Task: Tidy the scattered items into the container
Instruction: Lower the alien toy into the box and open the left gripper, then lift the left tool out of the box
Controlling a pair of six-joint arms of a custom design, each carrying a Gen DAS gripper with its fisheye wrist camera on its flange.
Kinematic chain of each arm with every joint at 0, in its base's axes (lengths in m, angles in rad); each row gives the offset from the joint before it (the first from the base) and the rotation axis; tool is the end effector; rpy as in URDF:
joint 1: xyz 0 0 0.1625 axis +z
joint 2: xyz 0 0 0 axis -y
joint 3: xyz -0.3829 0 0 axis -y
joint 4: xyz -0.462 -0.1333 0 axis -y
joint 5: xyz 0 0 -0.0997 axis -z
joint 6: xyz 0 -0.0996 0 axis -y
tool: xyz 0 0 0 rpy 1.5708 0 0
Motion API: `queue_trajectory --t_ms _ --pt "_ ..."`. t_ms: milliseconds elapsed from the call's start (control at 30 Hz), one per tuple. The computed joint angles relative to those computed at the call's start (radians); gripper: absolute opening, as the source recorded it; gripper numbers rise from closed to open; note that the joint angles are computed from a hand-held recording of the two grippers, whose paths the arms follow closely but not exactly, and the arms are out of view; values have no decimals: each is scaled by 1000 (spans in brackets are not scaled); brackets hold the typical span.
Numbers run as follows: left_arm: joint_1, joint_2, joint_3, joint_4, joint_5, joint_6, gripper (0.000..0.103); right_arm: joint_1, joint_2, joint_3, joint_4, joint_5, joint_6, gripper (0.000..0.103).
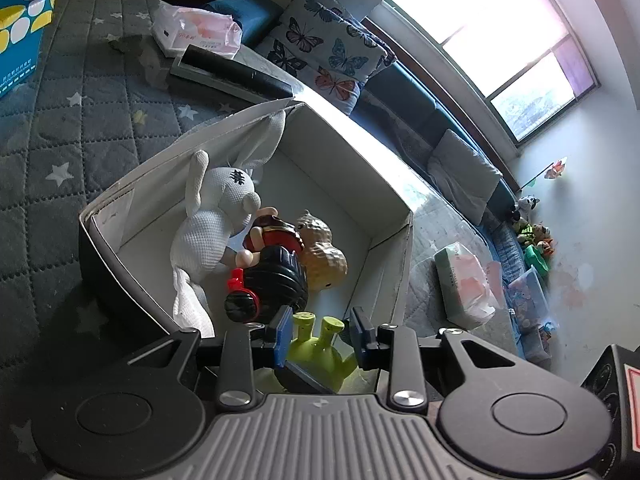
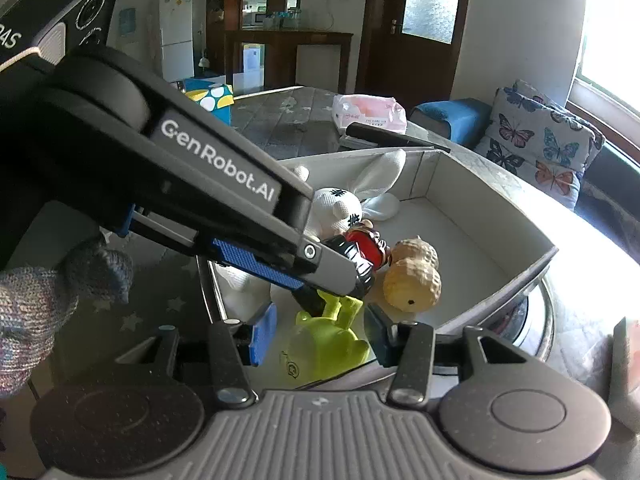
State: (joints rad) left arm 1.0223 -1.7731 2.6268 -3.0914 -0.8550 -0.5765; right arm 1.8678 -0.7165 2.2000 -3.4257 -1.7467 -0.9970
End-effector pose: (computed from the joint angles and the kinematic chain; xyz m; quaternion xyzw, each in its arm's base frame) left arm -0.0138 -0.4035 0.1920 -0.1270 0.8834 -0.4359 0.1165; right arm 0.2447 -0.4036 -0.1015 0.5772 -0.7909 0.1432 0.1442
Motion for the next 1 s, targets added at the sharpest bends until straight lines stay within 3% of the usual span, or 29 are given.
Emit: queue_trajectory --t_ms 467,1000 --pt "-16 -2 9 -5 21 -19 33 -37 -37 54 -51 72 10 50" --pt "-86 -4 27 -5 80 -33 33 -89 -123 153 -130 157 47 51"
